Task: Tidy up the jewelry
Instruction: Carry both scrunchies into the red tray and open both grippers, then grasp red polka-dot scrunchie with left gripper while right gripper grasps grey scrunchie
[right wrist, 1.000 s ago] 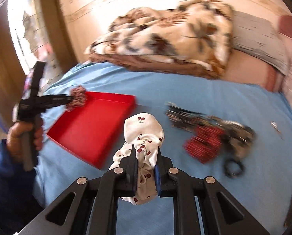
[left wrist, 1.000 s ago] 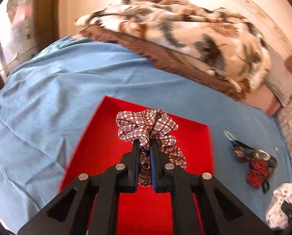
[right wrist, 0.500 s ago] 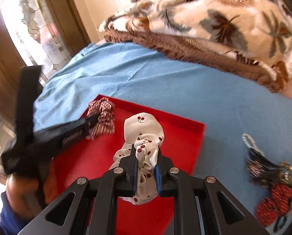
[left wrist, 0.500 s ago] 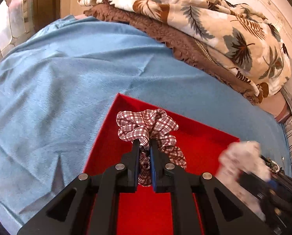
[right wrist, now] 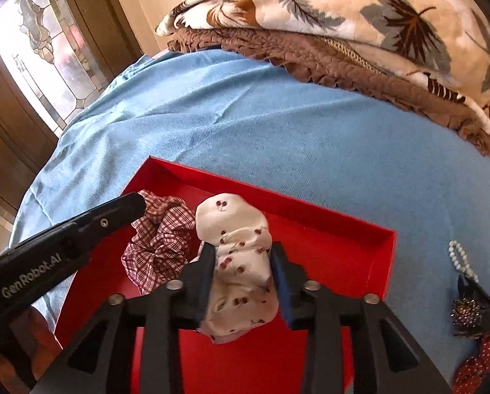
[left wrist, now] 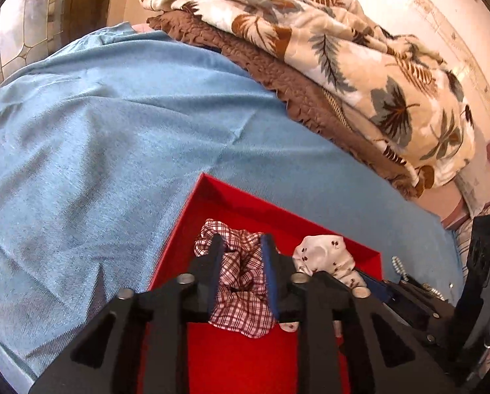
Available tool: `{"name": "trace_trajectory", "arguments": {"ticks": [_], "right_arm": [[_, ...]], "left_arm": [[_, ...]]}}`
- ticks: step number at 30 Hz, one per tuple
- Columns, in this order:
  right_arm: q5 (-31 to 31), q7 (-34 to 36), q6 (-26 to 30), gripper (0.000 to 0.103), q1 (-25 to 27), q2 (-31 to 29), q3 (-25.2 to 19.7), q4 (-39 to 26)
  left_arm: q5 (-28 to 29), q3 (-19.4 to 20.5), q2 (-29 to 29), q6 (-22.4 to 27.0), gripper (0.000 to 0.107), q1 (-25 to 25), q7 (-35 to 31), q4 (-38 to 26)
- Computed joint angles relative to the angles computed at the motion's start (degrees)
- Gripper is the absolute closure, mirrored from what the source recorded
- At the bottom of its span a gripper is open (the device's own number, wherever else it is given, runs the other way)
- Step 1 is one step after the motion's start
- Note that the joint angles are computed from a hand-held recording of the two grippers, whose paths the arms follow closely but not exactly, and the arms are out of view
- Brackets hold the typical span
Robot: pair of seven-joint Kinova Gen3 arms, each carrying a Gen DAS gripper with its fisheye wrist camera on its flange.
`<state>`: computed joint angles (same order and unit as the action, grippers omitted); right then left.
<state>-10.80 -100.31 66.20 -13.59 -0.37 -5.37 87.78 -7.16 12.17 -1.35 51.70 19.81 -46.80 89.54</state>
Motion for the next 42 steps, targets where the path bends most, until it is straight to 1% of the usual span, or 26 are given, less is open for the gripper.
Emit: {"name": "trace_trajectory", "arguments": {"ticks": [1, 3, 4, 7, 12, 14, 17, 18, 20, 21, 24, 26, 28, 30, 32, 34, 35, 39, 42], "right_arm": [[0.1, 0.1, 0.0, 0.052, 0.1, -0.4, 0.1, -0.1], [0.6, -0.2, 0.0, 0.044, 0.4, -1.2, 0.3, -0.4], [0.8, -0.3, 0.2, 0.042, 0.6, -1.8, 0.5, -0.5], [0.0, 0.2, 1.9, 0.041, 1.8, -3.3, 1.5, -1.3], [-1.9, 3.6, 6.2, 0.038, 4.8, -9.0, 4.6, -1.2], [-2.3, 5.5, 8.5, 0.037, 6.1, -11.8, 6.2, -0.8], [-2.6, 7.9, 12.5, 0.031, 8.5, -17.0, 9.8, 0.3], [-2.6, 8.7, 14.0, 0.03, 9.4, -18.9, 11.5, 0.8], [-2.2, 10.0, 16.9, 0.029, 11.2, -21.7, 14.7, 1.4], [-1.5, 11.0, 18.9, 0.029, 12.4, -23.4, 17.1, 1.8], [0.7, 14.1, 22.7, 0.029, 14.8, -25.9, 23.1, 1.9], [2.7, 16.3, 24.7, 0.029, 16.6, -27.1, 27.7, 2.1], [4.5, 18.7, 25.5, 0.029, 17.8, -27.8, 31.9, 2.0], [6.0, 20.7, 25.4, 0.029, 18.5, -27.9, 34.9, 2.1], [6.8, 22.7, 24.8, 0.029, 18.6, -27.8, 37.8, 2.3], [6.4, 24.0, 24.2, 0.029, 18.5, -27.7, 40.2, 2.8], [6.0, 24.8, 24.0, 0.029, 18.2, -27.6, 41.9, 3.0], [3.9, 26.2, 22.3, 0.029, 17.2, -27.3, 44.8, 4.5], [3.0, 27.2, 20.7, 0.029, 16.8, -27.1, 45.4, 6.1]], "left_arm": [[-0.7, 0.1, -0.4, -0.3, 0.073, 0.1, 0.8, 0.2], [-2.3, 0.5, -1.0, -0.4, 0.07, 0.1, 2.3, 0.6], [-3.1, 0.7, -1.2, -0.4, 0.068, 0.1, 3.2, 0.7], [-5.7, 1.5, -1.8, 0.1, 0.066, 0.2, 5.8, 1.2], [-14.6, 4.9, -2.3, 3.9, 0.066, 2.1, 12.6, 1.4], [-16.9, 5.9, -2.7, 5.0, 0.066, 3.2, 14.2, 1.6], [-20.5, 8.1, -3.5, 6.6, 0.065, 5.1, 16.5, 1.8], [-22.4, 9.4, -3.7, 7.3, 0.064, 5.9, 17.9, 1.9], [-24.8, 11.0, -3.9, 8.0, 0.059, 7.4, 19.9, 2.0], [-25.7, 11.7, -3.9, 8.3, 0.059, 8.1, 20.8, 1.9], [-27.6, 13.7, -3.6, 9.8, 0.059, 10.5, 22.7, 1.5], [-28.4, 14.8, -3.0, 11.5, 0.059, 12.5, 23.7, 0.8], [-27.9, 15.5, -2.3, 12.6, 0.059, 14.8, 24.2, -0.2], [-27.4, 15.8, -1.3, 13.4, 0.058, 17.0, 23.9, -1.3], [-28.1, 16.2, 1.0, 15.1, 0.057, 19.6, 23.8, -3.7], [-28.1, 15.9, 3.1, 16.3, 0.056, 21.9, 23.9, -6.1], [-27.1, 15.4, 4.4, 16.3, 0.056, 22.7, 23.5, -7.6], [-23.2, 13.2, 8.8, 15.8, 0.056, 24.9, 21.6, -13.1], [-24.4, 11.8, 13.0, 17.9, 0.055, 28.2, 21.2, -18.1]]}}
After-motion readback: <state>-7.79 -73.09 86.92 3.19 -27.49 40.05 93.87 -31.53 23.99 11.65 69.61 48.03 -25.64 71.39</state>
